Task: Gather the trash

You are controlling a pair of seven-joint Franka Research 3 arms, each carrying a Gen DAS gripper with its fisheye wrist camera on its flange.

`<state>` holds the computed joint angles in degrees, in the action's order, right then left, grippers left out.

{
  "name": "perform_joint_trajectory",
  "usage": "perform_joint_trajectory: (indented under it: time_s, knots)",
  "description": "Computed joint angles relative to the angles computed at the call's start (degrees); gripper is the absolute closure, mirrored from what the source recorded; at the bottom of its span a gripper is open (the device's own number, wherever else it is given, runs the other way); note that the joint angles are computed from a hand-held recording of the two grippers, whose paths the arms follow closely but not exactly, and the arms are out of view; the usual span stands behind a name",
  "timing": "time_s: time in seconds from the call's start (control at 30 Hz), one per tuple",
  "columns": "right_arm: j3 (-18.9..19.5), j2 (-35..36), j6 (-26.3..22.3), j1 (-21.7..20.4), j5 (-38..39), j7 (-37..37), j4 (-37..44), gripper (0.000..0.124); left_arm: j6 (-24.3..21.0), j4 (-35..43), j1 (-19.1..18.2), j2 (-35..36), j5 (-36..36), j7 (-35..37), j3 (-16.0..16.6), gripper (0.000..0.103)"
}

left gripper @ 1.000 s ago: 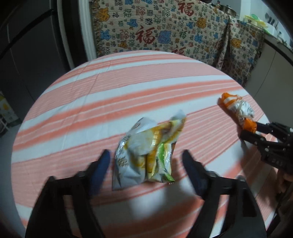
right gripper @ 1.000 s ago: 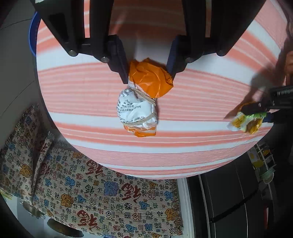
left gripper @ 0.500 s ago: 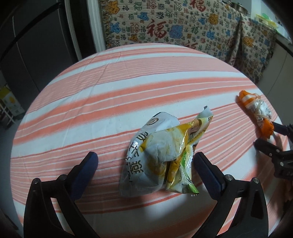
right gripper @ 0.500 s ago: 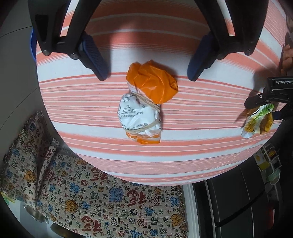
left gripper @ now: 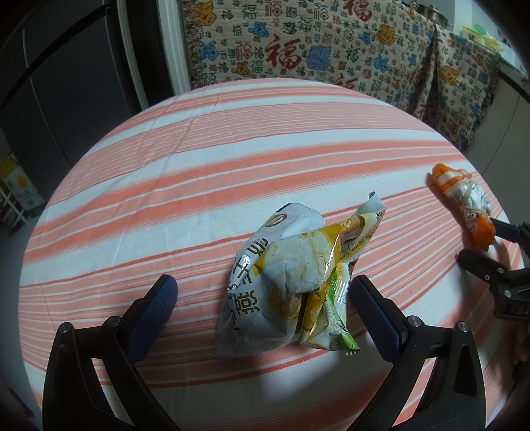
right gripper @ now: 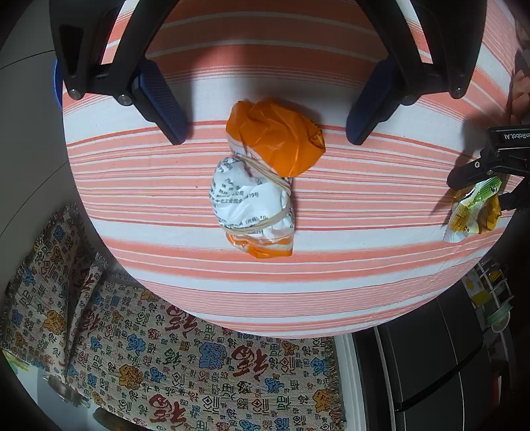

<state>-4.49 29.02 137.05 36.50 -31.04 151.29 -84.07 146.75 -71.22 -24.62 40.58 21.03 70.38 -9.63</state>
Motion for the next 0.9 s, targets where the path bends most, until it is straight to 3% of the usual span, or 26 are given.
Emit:
perform_joint_trajectory:
  time_s: [0.1,0.2,0.23,0.27,0.3,0.37,0.43,0.47,0.53,0.57,0.6,0.77,0.9]
  knots:
    - [0.1,-0.1,0.0,-0.1,0.2,-0.2,-0.1,0.025,-0.7,0.3,0.9,0.1,-1.1,2.6,-1.3,0.000]
    - [0.4,-0.6,0.6,-0.4,0.8,-0.8,-0.8,0.025,-0.4,-0.5,5.2,-0.4,-6.5,11.3,-6.0,0.001]
    - [1.0,-0.9,0.7,-0.9,1.8,-1.8,-1.0,0.025,1.0,-1.9,7.8,-0.9,-10.5,14.5,-8.8,0.001]
    - [1.9,-2.2,2.5,-2.0,3.7,-3.1,-2.7,0.027,1.4,-2.1,10.3,-0.8,-14.9,18.1,-11.8,0.001]
    - [2.5,-3.5,5.5,-2.9,5.4,-3.5,-4.6,0.027,1.0,-1.4,10.8,-0.3,-17.0,19.8,-12.8,0.001]
    - [2.6,-4.9,8.0,-3.5,7.0,-3.9,-5.9,0.027,-0.2,2.3,8.0,1.4,-16.6,19.9,-10.2,0.001]
    - [2.8,-4.2,7.1,-4.0,8.4,-6.2,-3.7,0.027,-1.6,5.4,4.4,2.8,-13.8,18.4,-6.5,0.005]
    - [3.0,-3.2,6.0,-4.4,9.4,-7.8,-2.0,0.029,-1.9,5.8,4.0,3.0,-13.6,18.7,-6.3,0.026]
    - [4.7,0.2,1.4,-6.1,14.3,-13.7,3.7,0.051,-1.0,4.1,3.5,2.0,-13.3,18.2,-5.5,0.044]
    - [5.1,1.5,-0.1,-6.6,16.4,-15.5,5.6,0.080,-0.5,3.1,3.7,1.4,-13.5,18.2,-5.7,0.052]
    - [5.5,2.4,-0.5,-7.2,18.5,-17.2,6.5,0.084,0.2,2.3,4.3,0.9,-14.4,18.2,-6.4,0.055]
    - [1.3,-3.7,3.7,-3.6,13.6,-12.8,-1.3,0.087,3.2,-1.1,4.2,-1.8,-15.3,18.1,-7.7,0.060]
    - [0.3,-12.6,7.1,-3.4,7.4,-6.0,-12.1,0.088,1.7,2.4,3.1,-0.6,-17.9,19.4,-10.6,0.061]
